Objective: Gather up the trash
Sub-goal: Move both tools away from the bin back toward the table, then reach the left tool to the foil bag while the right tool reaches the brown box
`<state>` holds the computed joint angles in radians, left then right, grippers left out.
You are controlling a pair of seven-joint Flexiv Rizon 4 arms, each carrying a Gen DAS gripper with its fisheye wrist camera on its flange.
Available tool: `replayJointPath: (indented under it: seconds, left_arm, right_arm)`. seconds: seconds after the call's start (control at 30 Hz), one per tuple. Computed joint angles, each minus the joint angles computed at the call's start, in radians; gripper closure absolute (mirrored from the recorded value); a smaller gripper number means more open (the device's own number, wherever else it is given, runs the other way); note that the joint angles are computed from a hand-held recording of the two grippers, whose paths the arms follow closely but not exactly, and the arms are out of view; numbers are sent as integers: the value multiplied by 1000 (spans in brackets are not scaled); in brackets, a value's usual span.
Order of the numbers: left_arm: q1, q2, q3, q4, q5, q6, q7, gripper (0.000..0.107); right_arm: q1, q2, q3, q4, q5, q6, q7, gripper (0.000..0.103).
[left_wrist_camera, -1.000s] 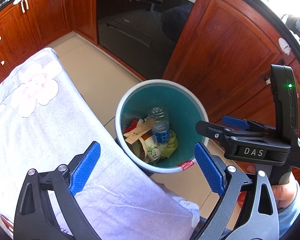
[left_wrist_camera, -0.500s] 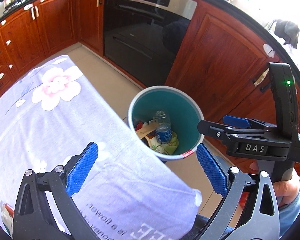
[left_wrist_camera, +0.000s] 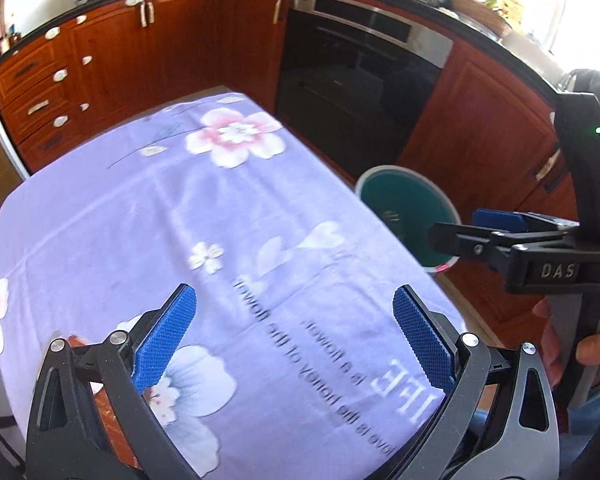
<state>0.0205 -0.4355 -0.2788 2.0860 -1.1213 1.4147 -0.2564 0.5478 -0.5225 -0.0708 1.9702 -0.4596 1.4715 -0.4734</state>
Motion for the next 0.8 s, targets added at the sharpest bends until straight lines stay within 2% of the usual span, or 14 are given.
replayJointPath:
  seconds: [0.17,0.3,0.57,0.63,0.8]
  left_arm:
    - [62,5,54,44,4,39,38,8]
    - [144,-10,33,70,-26,119,111,8]
    - [287,-45,60,75,89,81,123,8]
    - [309,-48,70,72,131,41,110,8]
    - [353,-61,50,63,153,7,136,8]
  right_arm:
    - [-8,-62,99,-119,19,-74,-62,7]
    - [-5,-127,182,-236,48,-166,-149,7]
    - [55,-225,248,-416,101,-315,-303,7]
    - [65,-244,259,-446,120,-342,-331,7]
    - [84,-285,281,-515,170,-409,-390,7]
